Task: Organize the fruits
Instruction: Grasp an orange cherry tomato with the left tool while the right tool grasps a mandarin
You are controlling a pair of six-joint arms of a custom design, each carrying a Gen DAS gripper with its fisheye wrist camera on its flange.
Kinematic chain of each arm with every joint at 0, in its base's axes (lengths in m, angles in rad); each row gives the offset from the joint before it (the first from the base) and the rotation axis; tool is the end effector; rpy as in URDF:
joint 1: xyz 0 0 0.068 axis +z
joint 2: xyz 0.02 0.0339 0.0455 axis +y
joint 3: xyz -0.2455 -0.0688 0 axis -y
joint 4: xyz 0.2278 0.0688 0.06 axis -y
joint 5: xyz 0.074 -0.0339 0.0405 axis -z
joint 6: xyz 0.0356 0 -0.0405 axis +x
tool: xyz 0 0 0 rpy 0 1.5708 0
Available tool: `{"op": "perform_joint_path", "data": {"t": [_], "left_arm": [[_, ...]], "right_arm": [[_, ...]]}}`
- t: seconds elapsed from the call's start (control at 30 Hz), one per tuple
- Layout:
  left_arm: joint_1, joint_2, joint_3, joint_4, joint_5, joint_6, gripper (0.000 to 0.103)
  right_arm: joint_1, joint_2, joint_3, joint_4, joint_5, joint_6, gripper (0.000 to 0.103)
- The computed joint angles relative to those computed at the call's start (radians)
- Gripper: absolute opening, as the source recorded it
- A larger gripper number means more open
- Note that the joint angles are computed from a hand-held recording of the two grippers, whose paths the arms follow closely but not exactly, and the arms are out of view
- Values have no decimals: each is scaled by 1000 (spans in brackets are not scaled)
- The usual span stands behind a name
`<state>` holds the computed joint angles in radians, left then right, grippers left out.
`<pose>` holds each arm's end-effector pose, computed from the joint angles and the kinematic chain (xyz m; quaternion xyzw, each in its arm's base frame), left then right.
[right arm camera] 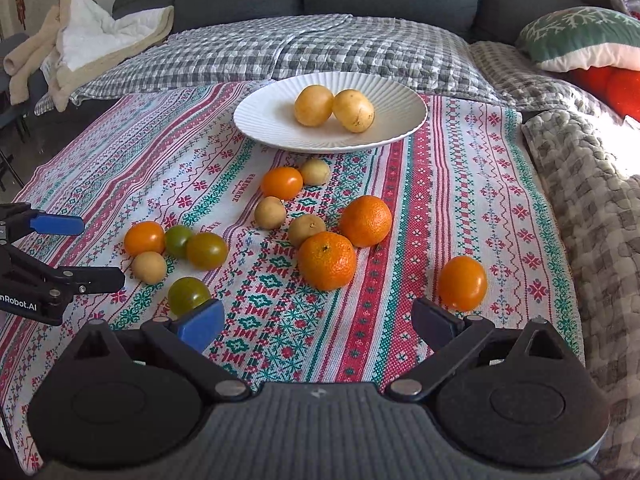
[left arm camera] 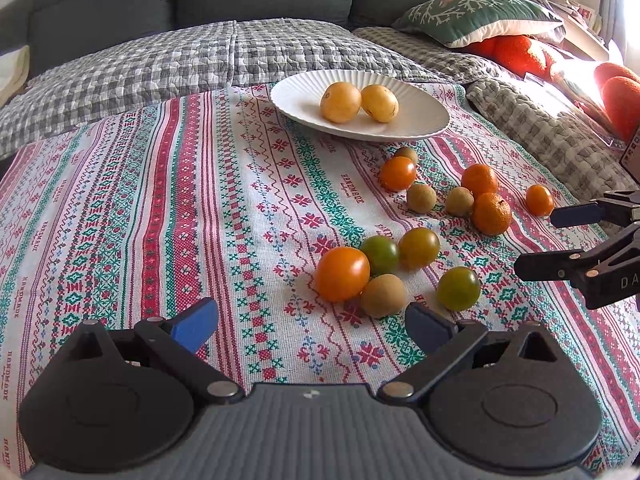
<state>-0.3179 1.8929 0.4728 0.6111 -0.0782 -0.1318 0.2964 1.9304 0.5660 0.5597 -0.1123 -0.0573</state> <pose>0.2543 -0.0808 0.0509 0.0717 0.9250 -0.0474 0.3702 0.2739 0.0878 0.0538 -0.1836 0.9079 0.0962 0.3643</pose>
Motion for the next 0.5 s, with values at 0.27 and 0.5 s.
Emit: {"op": "perform_joint_path", "data": {"t": [0.27,0.5], "left_arm": [[6,23,38,-12,49,0,81],[26,-8,82,-71,76,-35,58]], "right_arm": [[-7,27,26,17,11,19,99],[-1,62,64,28,23,18,91]]}}
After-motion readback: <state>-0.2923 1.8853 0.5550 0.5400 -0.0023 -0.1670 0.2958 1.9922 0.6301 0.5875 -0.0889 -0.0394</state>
